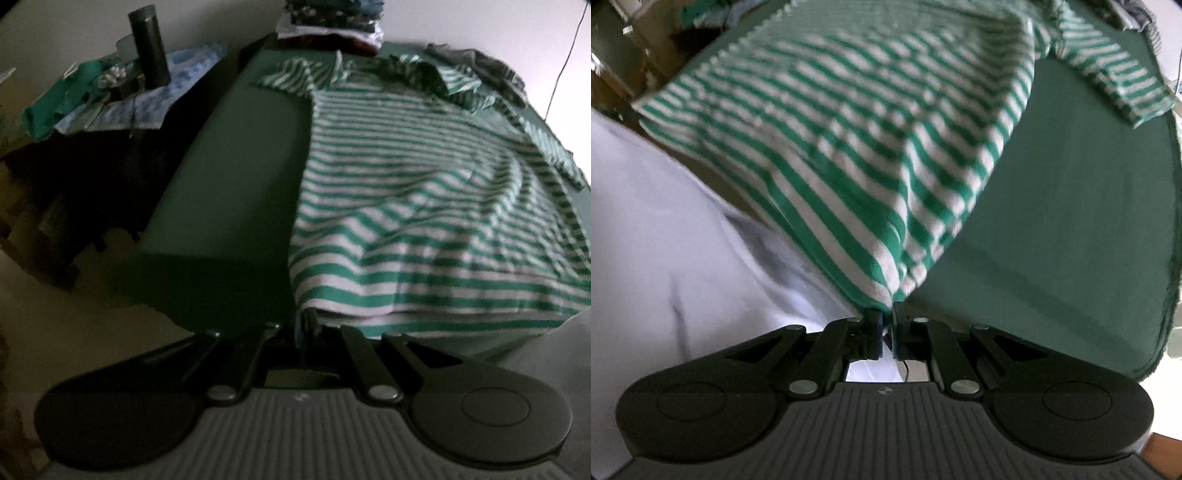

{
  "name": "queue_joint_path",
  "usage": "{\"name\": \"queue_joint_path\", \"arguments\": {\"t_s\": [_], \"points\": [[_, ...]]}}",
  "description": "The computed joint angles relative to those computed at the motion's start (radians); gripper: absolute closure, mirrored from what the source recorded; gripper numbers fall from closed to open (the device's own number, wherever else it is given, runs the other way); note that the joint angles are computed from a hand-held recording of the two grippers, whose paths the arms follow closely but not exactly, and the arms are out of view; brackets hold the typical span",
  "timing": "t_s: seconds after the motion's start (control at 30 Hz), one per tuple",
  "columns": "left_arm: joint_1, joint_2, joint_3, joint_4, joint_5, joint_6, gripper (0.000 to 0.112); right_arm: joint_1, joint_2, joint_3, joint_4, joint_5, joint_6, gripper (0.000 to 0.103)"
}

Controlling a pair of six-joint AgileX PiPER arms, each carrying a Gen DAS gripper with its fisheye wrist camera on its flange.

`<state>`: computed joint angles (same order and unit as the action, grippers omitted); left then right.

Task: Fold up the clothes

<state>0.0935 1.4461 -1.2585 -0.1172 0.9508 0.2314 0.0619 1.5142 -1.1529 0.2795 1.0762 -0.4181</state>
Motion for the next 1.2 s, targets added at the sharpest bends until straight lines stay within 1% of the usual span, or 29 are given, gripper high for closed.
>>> {"name": "queue_joint_path", "arguments": {"t_s": [0.17,0.2,0.3,0.33,0.37,0.43,0.5,0.53,0.57,0.6,0.63,0.67,0.73,0.77,0.83,0.87,0.9,0.93,0.97,1.0,1.03,1.1,1.17,1.2], "points": [[0.033,0.011,-0.024,0.026,0.019,-0.039,0.111,-0.019,0.011,0.038,-0.028,-0.008,-0.038,0.1],[0.028,0.015,-0.025,0.04,0.02,-0.035,0.111,-0.026,0.014,0.039,-0.029,-0.005,-0.046,0.103],[0.002,0.034,-0.023,0.117,0.019,-0.035,0.111,-0.045,0.029,0.044,-0.044,0.009,-0.062,0.103],[-0.003,0.043,-0.037,0.124,0.019,-0.035,0.111,-0.061,0.05,0.026,-0.039,0.047,-0.068,0.097],[-0.006,0.052,-0.053,0.128,0.018,-0.034,0.111,-0.076,0.07,0.008,-0.033,0.084,-0.074,0.093],[-0.017,0.071,-0.095,0.099,-0.008,-0.017,0.108,-0.116,0.074,-0.023,0.013,0.126,-0.119,0.093],[-0.034,0.098,-0.139,0.058,-0.051,0.016,0.102,-0.148,0.07,-0.07,0.075,0.137,-0.14,0.091],[-0.05,0.117,-0.158,0.041,-0.075,0.032,0.096,-0.166,0.07,-0.088,0.116,0.122,-0.131,0.09],[-0.066,0.141,-0.174,0.018,-0.097,0.054,0.093,-0.181,0.07,-0.106,0.156,0.104,-0.121,0.084],[-0.075,0.16,-0.185,-0.004,-0.11,0.076,0.093,-0.189,0.069,-0.111,0.175,0.064,-0.096,0.08],[-0.083,0.184,-0.192,-0.026,-0.12,0.094,0.093,-0.183,0.065,-0.11,0.171,0.01,-0.05,0.072],[-0.091,0.209,-0.201,-0.048,-0.128,0.114,0.092,-0.175,0.06,-0.095,0.15,-0.043,-0.003,0.068],[-0.096,0.253,-0.21,-0.05,-0.137,0.12,0.092,-0.156,0.05,-0.065,0.099,-0.149,0.1,0.067],[-0.098,0.275,-0.213,-0.049,-0.14,0.12,0.092,-0.15,0.036,-0.033,0.095,-0.199,0.123,0.068],[-0.11,0.305,-0.222,-0.033,-0.128,0.094,0.093,-0.137,0.01,0.028,0.084,-0.298,0.174,0.065],[-0.115,0.308,-0.214,-0.033,-0.126,0.089,0.093,-0.117,0.008,0.035,0.078,-0.315,0.196,0.061],[-0.118,0.312,-0.213,-0.032,-0.119,0.09,0.093,-0.097,0.007,0.041,0.071,-0.333,0.218,0.063],[-0.121,0.317,-0.214,-0.03,-0.111,0.093,0.093,-0.077,0.009,0.039,0.05,-0.34,0.22,0.069],[-0.121,0.314,-0.206,-0.032,-0.113,0.099,0.093,-0.056,0.011,0.037,0.029,-0.347,0.222,0.085],[-0.121,0.309,-0.196,-0.035,-0.117,0.105,0.093,-0.036,0.013,0.034,0.007,-0.354,0.225,0.095],[-0.121,0.304,-0.187,-0.038,-0.12,0.112,0.093,-0.016,0.016,0.03,-0.015,-0.36,0.228,0.098],[-0.111,0.308,-0.199,-0.055,-0.089,0.124,0.093,0.014,0.019,0.018,-0.092,-0.355,0.267,0.099],[-0.095,0.304,-0.206,-0.078,-0.043,0.162,0.093,0.001,0.016,-0.008,-0.188,-0.306,0.337,0.099],[-0.09,0.3,-0.206,-0.086,-0.021,0.185,0.093,-0.023,0.017,-0.021,-0.203,-0.28,0.334,0.1]]}}
